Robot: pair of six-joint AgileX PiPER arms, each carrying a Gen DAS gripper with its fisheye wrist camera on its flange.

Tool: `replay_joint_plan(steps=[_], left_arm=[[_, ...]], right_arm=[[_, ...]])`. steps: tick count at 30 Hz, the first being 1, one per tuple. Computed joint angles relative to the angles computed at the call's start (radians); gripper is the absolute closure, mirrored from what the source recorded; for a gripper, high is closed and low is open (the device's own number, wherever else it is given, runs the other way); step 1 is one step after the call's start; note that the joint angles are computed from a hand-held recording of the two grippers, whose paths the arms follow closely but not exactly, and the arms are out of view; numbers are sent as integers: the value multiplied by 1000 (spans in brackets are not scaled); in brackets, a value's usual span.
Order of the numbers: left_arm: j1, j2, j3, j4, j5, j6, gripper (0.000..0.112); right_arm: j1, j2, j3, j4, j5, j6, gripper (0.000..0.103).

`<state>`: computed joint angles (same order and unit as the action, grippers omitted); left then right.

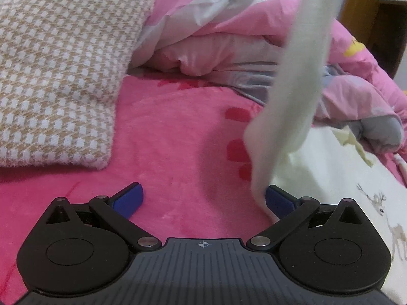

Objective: Fold clothes
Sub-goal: 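Lift the sleeve with the right tool and fold it across the sweater body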

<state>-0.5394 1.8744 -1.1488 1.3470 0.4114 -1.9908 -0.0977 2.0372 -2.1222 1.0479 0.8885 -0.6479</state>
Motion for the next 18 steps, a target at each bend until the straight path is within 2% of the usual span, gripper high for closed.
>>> replay_joint_plan(steps=[6, 10, 14, 18], left_arm=[[-15, 0, -16, -66, -2, 94, 9], [-18, -18, 4, -51, -27, 88, 9], [-20, -15, -10, -107, -25, 161, 9], [-21, -18, -6, -104, -26, 167, 9]], right_arm=[[-159, -118, 221, 145, -18, -148, 95], [-291, -171, 359, 220, 20, -235, 95], [-416, -176, 472, 255, 65, -309, 95], [-508, -134, 563, 263, 94, -369, 95]])
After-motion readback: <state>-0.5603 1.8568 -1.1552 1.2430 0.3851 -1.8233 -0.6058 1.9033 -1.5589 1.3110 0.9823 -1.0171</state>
